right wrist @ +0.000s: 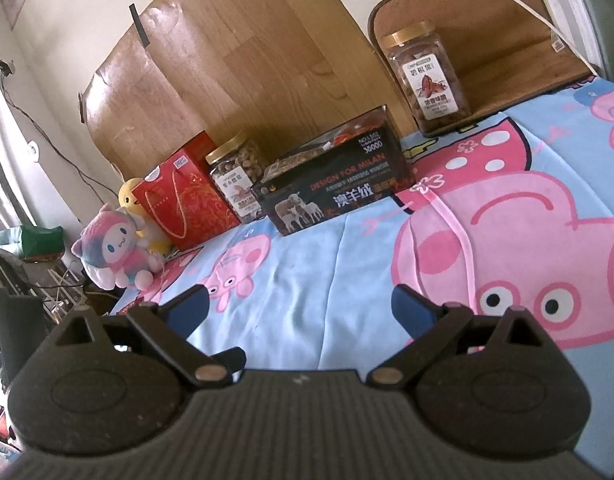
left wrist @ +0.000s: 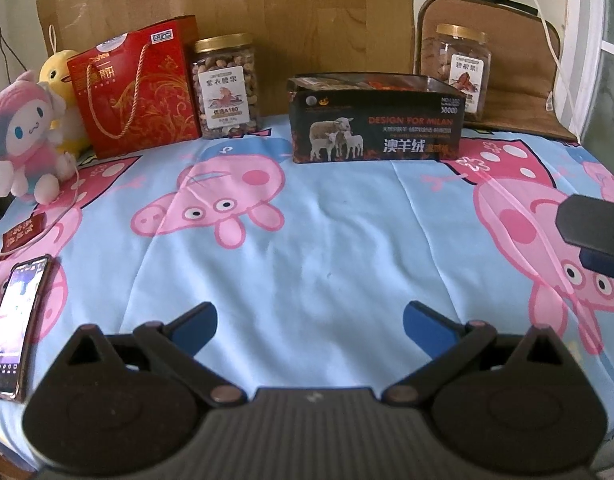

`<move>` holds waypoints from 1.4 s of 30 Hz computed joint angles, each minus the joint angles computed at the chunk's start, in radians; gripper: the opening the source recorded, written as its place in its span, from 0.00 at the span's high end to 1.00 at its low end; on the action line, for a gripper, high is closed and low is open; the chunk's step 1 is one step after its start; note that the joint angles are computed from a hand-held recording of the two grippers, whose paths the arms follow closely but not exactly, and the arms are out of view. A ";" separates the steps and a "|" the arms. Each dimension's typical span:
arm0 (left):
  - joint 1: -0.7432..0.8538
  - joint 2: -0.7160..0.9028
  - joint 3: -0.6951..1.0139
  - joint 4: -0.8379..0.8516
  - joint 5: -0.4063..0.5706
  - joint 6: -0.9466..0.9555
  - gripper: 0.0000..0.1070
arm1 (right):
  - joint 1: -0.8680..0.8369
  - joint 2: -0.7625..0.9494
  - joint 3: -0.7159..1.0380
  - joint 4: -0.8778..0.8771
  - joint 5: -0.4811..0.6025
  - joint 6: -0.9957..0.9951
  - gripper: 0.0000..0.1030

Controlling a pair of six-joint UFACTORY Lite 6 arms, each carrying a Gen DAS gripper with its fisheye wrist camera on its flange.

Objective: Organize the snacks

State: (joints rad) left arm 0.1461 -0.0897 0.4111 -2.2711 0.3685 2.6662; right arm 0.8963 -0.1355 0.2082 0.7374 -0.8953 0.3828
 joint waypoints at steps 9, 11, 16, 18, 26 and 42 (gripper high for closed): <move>-0.016 -0.005 -0.021 -0.016 0.000 0.037 0.04 | -0.003 0.023 0.003 -0.003 -0.002 0.025 0.04; -0.018 -0.004 -0.023 -0.016 -0.001 0.042 0.04 | -0.004 0.027 0.002 -0.005 -0.005 0.030 0.04; -0.018 -0.001 -0.021 -0.001 -0.001 0.033 0.04 | 0.032 0.030 -0.001 0.067 -0.046 -0.007 0.04; -0.024 -0.005 -0.026 -0.006 -0.004 0.036 0.04 | 0.051 0.036 0.004 0.102 -0.063 -0.037 0.04; -0.047 0.002 -0.034 -0.061 -0.008 0.100 0.04 | 0.022 0.060 0.009 0.050 -0.051 -0.003 0.04; -0.055 -0.099 -0.085 -0.216 0.049 0.246 0.04 | 0.182 0.128 0.058 0.337 -0.215 -0.214 0.03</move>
State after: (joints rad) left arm 0.0915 -0.1891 0.3262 -2.4873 0.4171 2.9123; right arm 1.0784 -0.0071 0.2659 1.0741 -1.1099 0.1685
